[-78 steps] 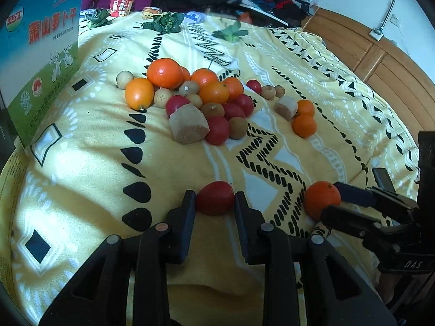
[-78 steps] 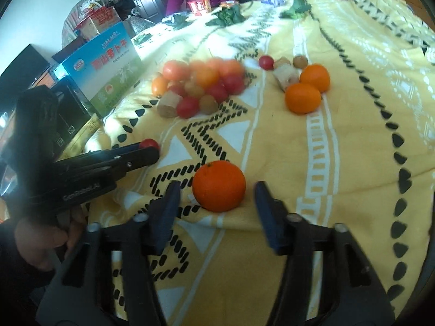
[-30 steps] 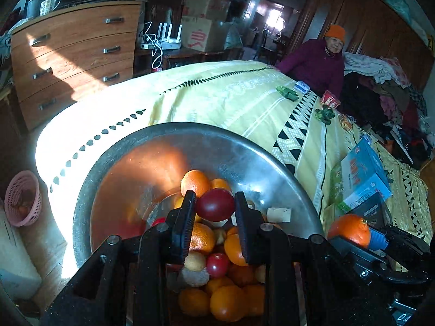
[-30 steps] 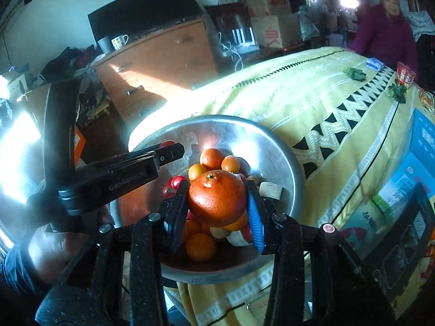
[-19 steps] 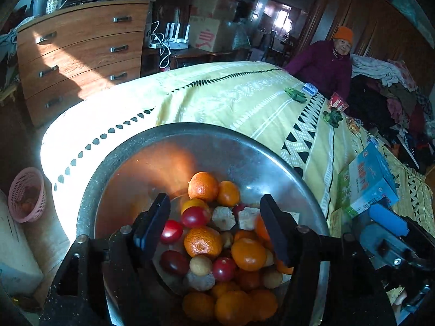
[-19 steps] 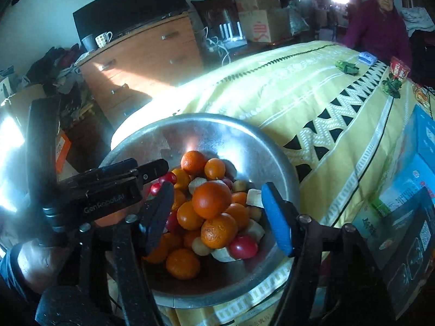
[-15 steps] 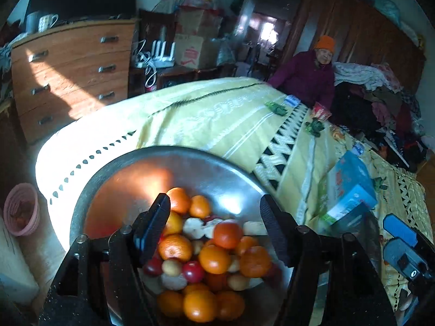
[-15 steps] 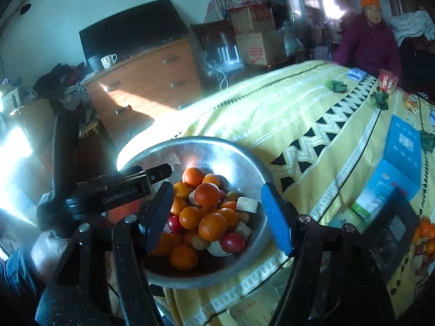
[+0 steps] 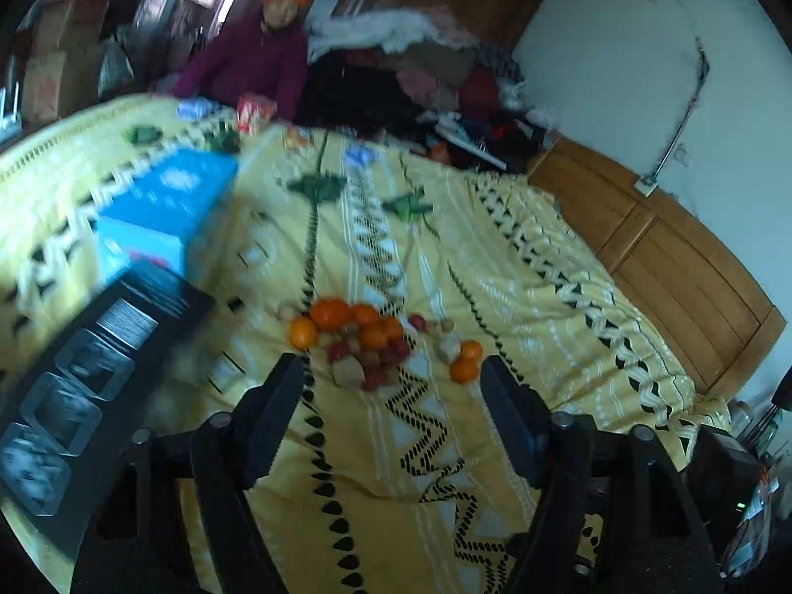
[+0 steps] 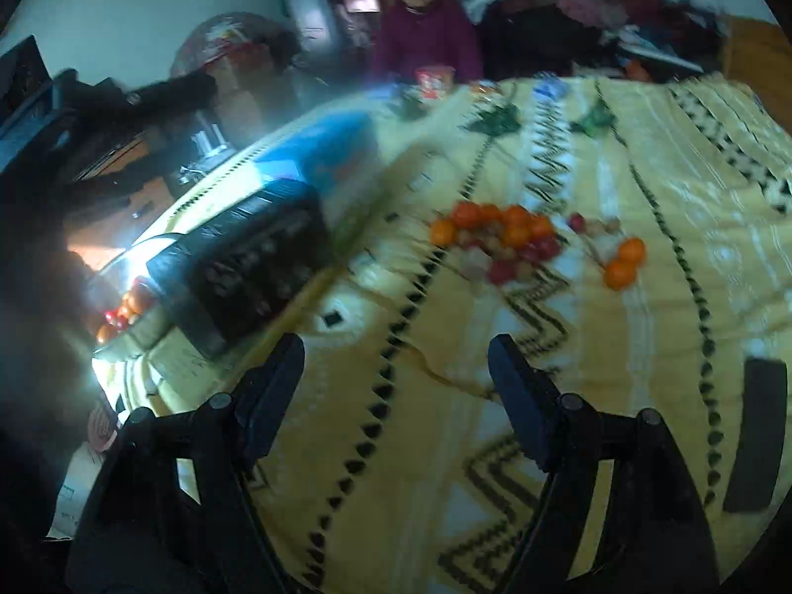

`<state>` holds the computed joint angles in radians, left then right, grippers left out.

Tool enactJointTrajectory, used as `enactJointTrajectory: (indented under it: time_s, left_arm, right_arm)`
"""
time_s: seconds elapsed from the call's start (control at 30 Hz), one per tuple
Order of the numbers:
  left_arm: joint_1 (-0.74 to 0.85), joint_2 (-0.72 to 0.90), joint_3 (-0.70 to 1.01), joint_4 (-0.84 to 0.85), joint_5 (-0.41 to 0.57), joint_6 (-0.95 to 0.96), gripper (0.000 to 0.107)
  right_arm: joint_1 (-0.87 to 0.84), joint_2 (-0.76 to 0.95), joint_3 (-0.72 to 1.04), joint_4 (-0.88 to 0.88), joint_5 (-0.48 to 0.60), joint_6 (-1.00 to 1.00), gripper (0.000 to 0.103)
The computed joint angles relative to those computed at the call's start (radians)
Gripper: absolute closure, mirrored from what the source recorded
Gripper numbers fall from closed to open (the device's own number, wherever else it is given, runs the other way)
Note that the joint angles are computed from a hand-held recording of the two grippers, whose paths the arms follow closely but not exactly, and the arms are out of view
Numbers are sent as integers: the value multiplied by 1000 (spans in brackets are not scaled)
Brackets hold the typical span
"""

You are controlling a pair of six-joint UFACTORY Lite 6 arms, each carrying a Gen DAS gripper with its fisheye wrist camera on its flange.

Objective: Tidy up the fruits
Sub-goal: 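Open both tools to drop the tomato and orange into the bowl, then grasp a beige root chunk with the left tool while the right tool grasps a brown kiwi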

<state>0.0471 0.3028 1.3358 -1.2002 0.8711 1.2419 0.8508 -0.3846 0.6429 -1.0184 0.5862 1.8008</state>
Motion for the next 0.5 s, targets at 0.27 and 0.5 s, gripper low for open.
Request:
enactJointTrajectory:
  time_s: [0.27,0.5]
  left_arm:
    - [-213,565,431,134,-191,-272,67]
    - [-263,759,635,217,-238,-397,67]
  right_arm:
    - [-239,-312,-308,237,-138,-267,26]
    - [-463,-351,-419,483,-324,-608,26]
